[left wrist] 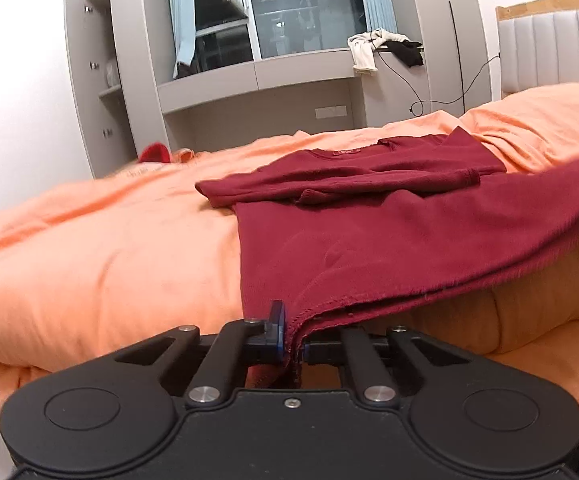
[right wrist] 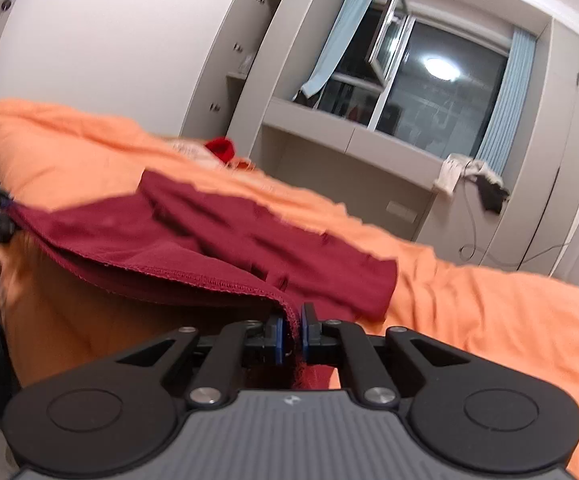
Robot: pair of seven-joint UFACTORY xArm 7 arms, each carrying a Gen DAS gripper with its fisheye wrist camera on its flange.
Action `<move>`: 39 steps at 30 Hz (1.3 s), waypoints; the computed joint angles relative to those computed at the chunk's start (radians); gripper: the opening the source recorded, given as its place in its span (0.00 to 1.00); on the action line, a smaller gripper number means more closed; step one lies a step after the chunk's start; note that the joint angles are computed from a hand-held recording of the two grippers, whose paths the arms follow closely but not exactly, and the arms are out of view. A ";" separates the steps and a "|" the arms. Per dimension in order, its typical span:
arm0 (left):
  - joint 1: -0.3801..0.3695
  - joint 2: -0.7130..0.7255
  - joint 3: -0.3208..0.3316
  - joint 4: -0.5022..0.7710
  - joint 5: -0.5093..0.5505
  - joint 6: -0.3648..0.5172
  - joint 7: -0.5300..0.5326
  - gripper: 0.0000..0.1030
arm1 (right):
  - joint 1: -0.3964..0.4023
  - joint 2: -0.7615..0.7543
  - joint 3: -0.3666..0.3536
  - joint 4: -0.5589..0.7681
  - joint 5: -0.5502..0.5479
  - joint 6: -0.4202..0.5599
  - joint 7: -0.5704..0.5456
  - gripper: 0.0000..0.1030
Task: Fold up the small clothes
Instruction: 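Lift the hem with both grippers and fold it toward the collar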
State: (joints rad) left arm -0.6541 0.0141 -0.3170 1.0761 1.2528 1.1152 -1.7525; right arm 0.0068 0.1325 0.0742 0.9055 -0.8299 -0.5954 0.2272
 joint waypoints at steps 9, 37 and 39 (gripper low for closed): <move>-0.028 -0.049 -0.045 -0.024 0.173 0.133 -0.190 0.05 | 0.065 -0.033 -0.003 -0.156 0.334 -0.173 -0.200 0.05; 0.180 -0.067 0.013 0.147 0.273 -0.174 -0.128 0.06 | 0.081 0.098 -0.008 0.125 0.350 -0.246 -0.232 0.06; 0.198 -0.003 0.049 0.214 0.298 -0.204 -0.108 0.06 | 0.095 0.183 0.004 0.258 0.367 -0.181 -0.255 0.06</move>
